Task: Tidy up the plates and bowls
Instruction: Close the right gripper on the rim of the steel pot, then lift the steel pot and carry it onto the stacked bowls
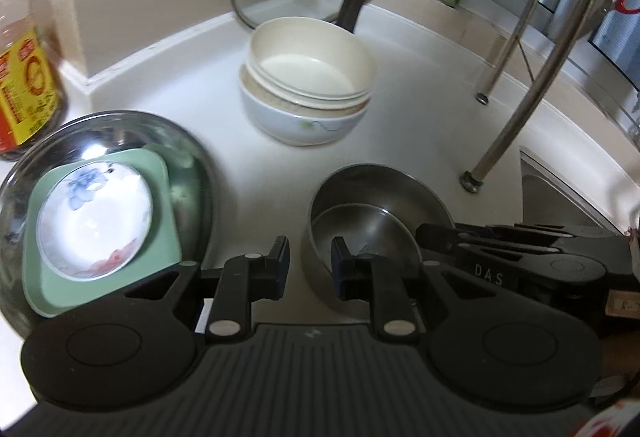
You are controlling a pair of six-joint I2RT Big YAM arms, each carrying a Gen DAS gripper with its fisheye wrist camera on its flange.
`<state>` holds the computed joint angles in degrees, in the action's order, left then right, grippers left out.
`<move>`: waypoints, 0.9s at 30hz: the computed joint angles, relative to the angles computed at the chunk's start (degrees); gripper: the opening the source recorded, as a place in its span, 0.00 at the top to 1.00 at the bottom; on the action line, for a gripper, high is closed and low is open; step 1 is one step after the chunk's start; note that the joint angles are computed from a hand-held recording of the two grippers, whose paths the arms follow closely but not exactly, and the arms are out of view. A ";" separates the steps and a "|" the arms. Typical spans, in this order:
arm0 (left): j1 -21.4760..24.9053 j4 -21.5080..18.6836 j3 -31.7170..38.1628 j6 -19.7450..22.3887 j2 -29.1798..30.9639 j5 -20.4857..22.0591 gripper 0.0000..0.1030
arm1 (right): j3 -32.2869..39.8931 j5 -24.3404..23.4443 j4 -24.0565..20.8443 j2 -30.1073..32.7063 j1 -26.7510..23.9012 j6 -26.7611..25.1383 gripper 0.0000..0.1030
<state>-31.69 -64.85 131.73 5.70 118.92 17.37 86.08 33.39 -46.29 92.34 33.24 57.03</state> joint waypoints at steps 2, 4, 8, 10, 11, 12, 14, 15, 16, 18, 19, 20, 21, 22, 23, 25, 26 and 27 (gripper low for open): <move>-0.33 -0.95 1.82 0.19 1.24 -0.11 0.82 | -0.73 -0.07 0.72 -0.50 -0.02 1.12 0.87; -0.60 -1.44 3.25 0.35 2.27 -0.54 0.82 | -0.85 0.17 0.96 -0.53 0.01 1.80 0.87; -0.78 -3.43 6.69 0.45 4.62 -1.55 0.82 | -0.44 0.55 0.58 -0.26 0.13 1.54 0.87; -0.81 -3.85 7.15 0.74 5.07 -1.56 0.84 | -0.39 0.80 0.31 -0.23 0.26 1.32 0.87; -0.82 -3.99 7.13 0.80 5.14 -1.58 0.86 | -0.22 1.09 0.04 -0.17 0.39 1.14 0.87; -0.75 -4.10 7.12 0.87 5.22 -1.20 0.89 | -0.03 1.23 -0.25 -0.05 0.49 1.05 0.87; -0.74 -3.89 6.89 1.00 5.19 -0.60 0.91 | 0.23 1.50 -0.47 0.04 0.71 0.22 0.89; -0.83 -3.51 6.41 1.29 4.95 -0.90 0.91 | 0.60 1.97 -1.12 0.24 0.86 0.09 0.90; -0.83 -3.28 6.05 1.62 4.75 -0.90 0.91 | 0.79 2.15 -1.36 0.41 0.93 0.14 0.91; -0.77 -3.17 5.72 2.01 4.57 -0.46 0.91 | 0.89 2.58 -1.79 0.46 1.10 0.53 0.91; -0.73 -3.10 5.46 2.04 4.38 -0.20 0.91 | 0.96 2.69 -2.15 0.39 1.11 0.62 0.92; -0.71 -2.77 5.15 2.03 4.13 -0.06 0.91 | 1.13 2.83 -2.48 0.35 1.16 0.72 0.93; -0.70 -2.27 4.75 2.07 3.80 -0.01 0.91 | 1.15 3.01 -2.52 0.22 1.22 0.66 0.93; -0.67 -1.82 4.50 2.14 3.51 0.09 0.91 | 1.31 3.28 -2.58 0.14 1.27 0.51 0.93; -0.61 -1.46 4.43 2.19 3.30 0.22 0.91 | 1.60 3.59 -2.84 0.05 1.32 0.37 0.94; -0.59 -0.67 4.16 2.10 2.71 0.31 0.91 | 1.87 4.11 -2.89 -0.26 1.40 0.14 0.94; -0.57 -0.56 4.45 2.04 2.63 0.42 0.91 | 2.23 4.45 -3.09 -0.39 1.43 -0.06 0.94; -0.52 -0.54 4.91 1.98 2.64 0.63 0.91 | 2.61 4.76 -3.28 -0.41 1.47 -0.22 0.94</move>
